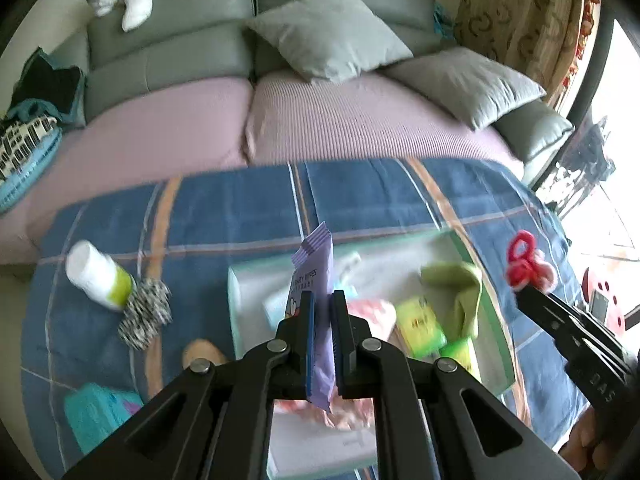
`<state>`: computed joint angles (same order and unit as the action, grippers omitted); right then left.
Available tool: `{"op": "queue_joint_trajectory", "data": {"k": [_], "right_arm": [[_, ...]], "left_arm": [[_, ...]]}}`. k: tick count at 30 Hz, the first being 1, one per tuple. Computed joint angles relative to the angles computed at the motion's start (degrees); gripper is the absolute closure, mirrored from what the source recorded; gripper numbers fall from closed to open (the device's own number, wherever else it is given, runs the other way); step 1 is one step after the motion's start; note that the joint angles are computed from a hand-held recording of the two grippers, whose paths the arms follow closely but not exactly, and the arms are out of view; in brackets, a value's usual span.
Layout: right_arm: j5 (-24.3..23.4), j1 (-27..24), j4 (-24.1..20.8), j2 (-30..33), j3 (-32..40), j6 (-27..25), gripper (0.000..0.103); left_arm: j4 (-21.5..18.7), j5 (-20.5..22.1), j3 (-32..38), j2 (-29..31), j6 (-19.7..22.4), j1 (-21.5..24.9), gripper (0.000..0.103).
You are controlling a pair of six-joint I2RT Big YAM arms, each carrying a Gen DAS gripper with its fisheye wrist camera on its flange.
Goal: Organize soft objects
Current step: 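Grasp the purple wipes pack with the left tool while the right tool carries the hair clip toward the tray, then open the right tool dropping the hair clip into the tray while the left tool releases the wipes pack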
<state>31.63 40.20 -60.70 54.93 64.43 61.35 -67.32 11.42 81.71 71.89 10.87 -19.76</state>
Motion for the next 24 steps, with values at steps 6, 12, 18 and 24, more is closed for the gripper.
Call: {"op": "queue_joint_trajectory", "data": {"k": [6, 12, 18, 24], "right_arm": [[-7.2, -0.1, -1.3, 2.8, -0.9, 0.2, 0.084], [-11.5, 0.7, -1.4, 5.6, -1.4, 0.1, 0.084], [-14.4, 0.8, -3.4, 8.1, -1.6, 2.0, 0.084], [-14.9, 0.7, -3.8, 8.5, -1.5, 1.4, 0.081]], "left_arm": [[-0.2, -0.7, -5.9, -2.7, -0.3, 0.0, 0.095], [-0.6, -2.3, -9.5, -4.6, 0.6, -0.2, 0.095], [-0.6, -2.4, -11.8, -5.0, 1.5, 0.0, 0.094], [-0.8, -1.6, -12.3, -4.8, 2.4, 0.6, 0.094]]}}
